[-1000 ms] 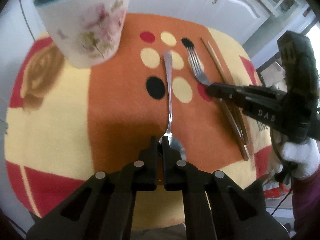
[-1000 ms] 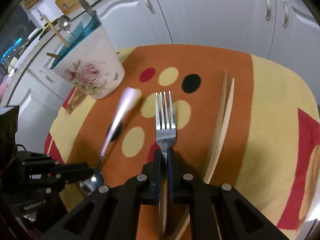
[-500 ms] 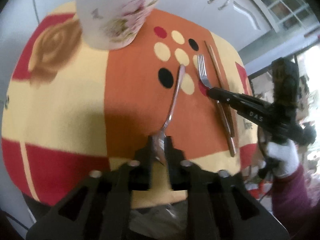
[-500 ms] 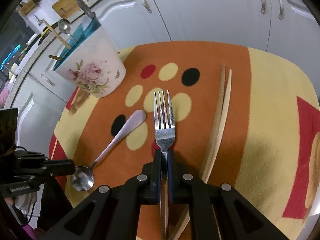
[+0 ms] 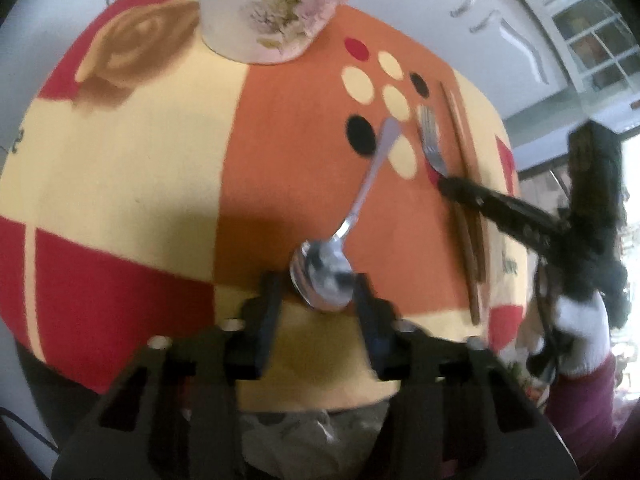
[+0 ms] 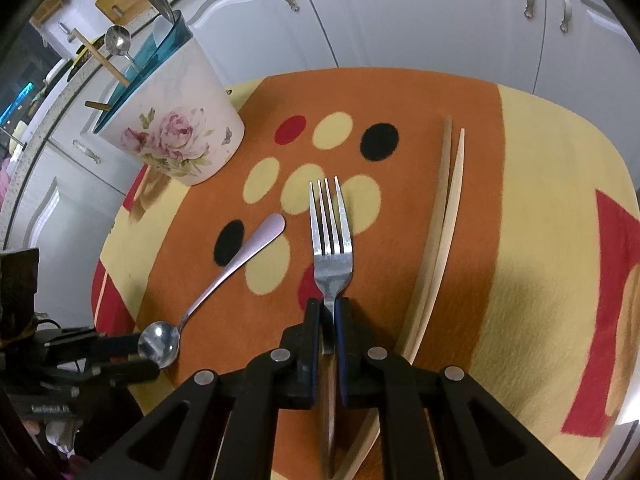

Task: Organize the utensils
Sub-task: 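Lift the spoon and fork and carry both toward the floral cup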

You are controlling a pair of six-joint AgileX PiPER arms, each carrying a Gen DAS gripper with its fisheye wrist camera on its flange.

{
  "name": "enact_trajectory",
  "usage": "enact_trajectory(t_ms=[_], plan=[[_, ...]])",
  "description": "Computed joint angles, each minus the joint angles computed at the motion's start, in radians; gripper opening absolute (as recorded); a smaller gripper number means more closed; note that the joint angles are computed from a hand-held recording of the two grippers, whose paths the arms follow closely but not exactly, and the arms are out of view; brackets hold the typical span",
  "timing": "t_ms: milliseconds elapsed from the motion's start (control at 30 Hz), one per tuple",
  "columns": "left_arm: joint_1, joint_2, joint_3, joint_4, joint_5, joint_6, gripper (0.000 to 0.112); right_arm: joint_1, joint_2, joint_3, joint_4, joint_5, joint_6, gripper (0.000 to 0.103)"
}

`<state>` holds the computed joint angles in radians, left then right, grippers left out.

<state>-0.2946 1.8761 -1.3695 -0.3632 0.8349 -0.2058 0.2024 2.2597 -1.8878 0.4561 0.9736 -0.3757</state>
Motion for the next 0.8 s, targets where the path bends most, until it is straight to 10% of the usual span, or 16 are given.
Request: enact_trajectory(t_ms=[367, 800], plan=[[0.015, -0.091, -0.038, 0.181, -0.009, 0.028, 0.001, -0.041, -0.142, 0.156, 0.178, -0.092, -0.171, 0.005], [0.154, -0.201, -0.208, 0.195, 0.164, 0.152, 0.001, -0.038, -0.204, 0.069, 0.29, -0.093, -0.21, 0.001]])
